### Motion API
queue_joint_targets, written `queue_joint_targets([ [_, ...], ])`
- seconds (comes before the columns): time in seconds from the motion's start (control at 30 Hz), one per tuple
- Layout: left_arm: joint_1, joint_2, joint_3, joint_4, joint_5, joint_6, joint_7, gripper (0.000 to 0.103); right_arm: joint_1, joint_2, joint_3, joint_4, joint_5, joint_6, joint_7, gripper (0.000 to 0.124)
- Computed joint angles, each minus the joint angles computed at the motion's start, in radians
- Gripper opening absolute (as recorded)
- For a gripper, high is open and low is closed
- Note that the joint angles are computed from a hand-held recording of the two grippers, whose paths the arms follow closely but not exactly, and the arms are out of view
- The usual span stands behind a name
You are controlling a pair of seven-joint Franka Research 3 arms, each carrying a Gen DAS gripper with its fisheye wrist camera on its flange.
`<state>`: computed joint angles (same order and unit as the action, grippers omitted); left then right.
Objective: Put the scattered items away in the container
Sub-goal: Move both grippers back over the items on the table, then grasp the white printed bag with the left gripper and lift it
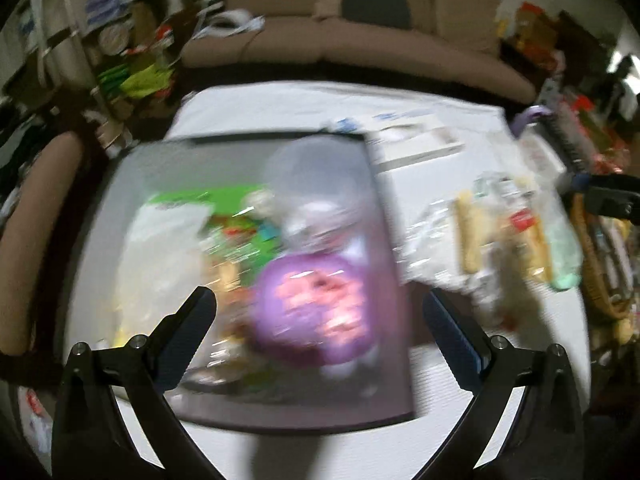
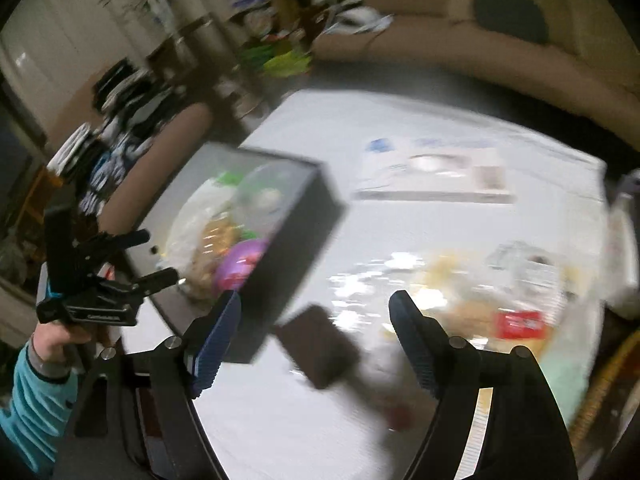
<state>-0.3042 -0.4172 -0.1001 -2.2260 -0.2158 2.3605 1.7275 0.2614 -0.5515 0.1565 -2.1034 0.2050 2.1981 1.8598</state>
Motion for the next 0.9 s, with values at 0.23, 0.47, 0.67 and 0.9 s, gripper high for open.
queue_joint_targets([
  [0.23,-0.11,0.176,-0.087,0.132,-0.119,0.028,-0.035,0.103,-0.122,-0.337,-0.055,-0.216,-0.045,-0.014,0.023,0.08],
  [0.47,-0.135,0.487,-0.196,0.406,-0.188,0.034,-0.119,0.103,-0.217,-0.55,-0.012,-0.412,-0.086,0.012,0.043,0.08],
  [0.67,-0.18,0.76,-0.279,0.703,-0.035,-0.033,-0.204,0.103,-0.259,-0.607,0.008,-0.518,-0.142,0.023,0.038,0.08],
  [0.9,-0.345,1.042,-0.261,1.091,0.221,-0.214,-0.309,0.103,-0.265,-0.693,-0.057,-0.595,-0.116,-0.01,0.002,0.08],
])
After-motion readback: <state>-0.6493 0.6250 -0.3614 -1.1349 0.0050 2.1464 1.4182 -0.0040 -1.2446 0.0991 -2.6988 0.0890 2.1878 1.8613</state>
